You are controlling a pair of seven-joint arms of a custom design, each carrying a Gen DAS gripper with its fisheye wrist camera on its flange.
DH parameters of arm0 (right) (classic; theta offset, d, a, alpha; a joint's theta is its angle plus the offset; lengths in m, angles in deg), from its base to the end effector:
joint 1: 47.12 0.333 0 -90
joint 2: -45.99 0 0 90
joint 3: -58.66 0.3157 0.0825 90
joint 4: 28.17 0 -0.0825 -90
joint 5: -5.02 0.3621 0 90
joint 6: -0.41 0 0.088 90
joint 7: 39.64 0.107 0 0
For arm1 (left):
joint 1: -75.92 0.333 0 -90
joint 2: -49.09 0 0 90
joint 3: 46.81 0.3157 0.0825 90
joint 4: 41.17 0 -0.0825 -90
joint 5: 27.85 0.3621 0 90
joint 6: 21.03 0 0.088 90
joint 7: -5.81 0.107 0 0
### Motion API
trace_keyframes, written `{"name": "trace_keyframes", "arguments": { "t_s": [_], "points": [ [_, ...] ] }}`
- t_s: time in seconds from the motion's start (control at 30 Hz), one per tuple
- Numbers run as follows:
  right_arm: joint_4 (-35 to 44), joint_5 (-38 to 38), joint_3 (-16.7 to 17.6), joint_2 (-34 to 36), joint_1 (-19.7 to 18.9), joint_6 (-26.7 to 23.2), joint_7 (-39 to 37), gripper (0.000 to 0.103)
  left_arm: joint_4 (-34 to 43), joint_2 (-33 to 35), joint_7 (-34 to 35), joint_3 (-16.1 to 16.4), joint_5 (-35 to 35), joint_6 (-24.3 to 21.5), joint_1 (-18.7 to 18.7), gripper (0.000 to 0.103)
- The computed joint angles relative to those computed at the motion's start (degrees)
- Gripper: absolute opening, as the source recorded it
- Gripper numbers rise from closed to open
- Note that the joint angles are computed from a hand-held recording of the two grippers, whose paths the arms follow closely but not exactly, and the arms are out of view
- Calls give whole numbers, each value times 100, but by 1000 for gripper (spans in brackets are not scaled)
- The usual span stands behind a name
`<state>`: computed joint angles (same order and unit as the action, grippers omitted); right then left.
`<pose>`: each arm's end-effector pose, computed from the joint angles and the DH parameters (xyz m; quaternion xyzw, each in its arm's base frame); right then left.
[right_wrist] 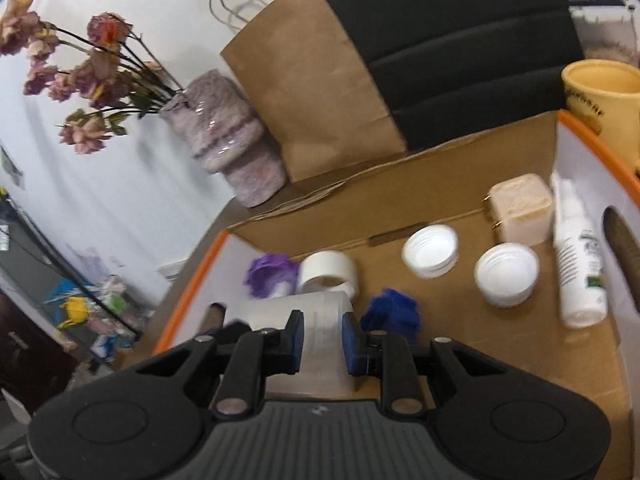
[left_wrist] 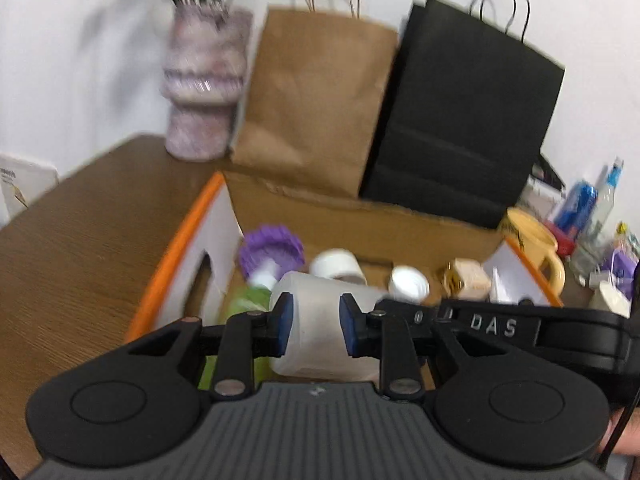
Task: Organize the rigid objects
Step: 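Open both tools and withdraw them from the box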
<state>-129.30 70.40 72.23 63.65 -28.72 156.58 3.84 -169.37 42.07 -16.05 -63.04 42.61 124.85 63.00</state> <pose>0.5816 0.3041 0.4586 -0.7353 0.4865 0.0344 0.4707 0.4436 -0.2654 0.4688 -0.7645 0.4499 -0.3350 0.3177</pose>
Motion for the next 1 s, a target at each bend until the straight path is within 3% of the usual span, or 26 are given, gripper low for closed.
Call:
{"name": "trace_keyframes", "arguments": {
  "t_s": [0.1, 0.2, 0.27, 0.4, 0.5, 0.6, 0.83, 1.0],
  "points": [
    [-63, -95, 10, -39, 58, 256, -101, 18, 10, 141, -188, 64, 170, 239, 57, 30],
    [-311, 22, 41, -289, 49, 532, -510, 26, -198, -28, -717, 86, 418, 404, 74, 42],
    [-542, 246, 27, -569, -20, 523, -864, 38, -334, -235, -869, 53, 583, 529, 78, 46],
    [-1053, 516, -158, -1223, 58, 561, -1394, 38, -552, -732, -608, -176, 657, 418, -1, 55],
    [-1633, 918, -334, -1887, 210, 757, -2187, 39, -676, -1106, -355, -483, 532, -69, -125, 62],
    [-2207, 1454, -576, -2536, 412, 889, -2990, 44, -824, -1490, -94, -879, 304, -852, -335, 62],
    [-3745, 2590, -913, -4252, 742, 1172, -4706, 45, -1108, -2277, 133, -1701, -476, -2289, -918, 63],
    [-4916, 2250, -896, -5554, 742, 1012, -4585, 45, -1118, -2526, 39, -2264, -999, -3280, -1402, 64]
  ]
}}
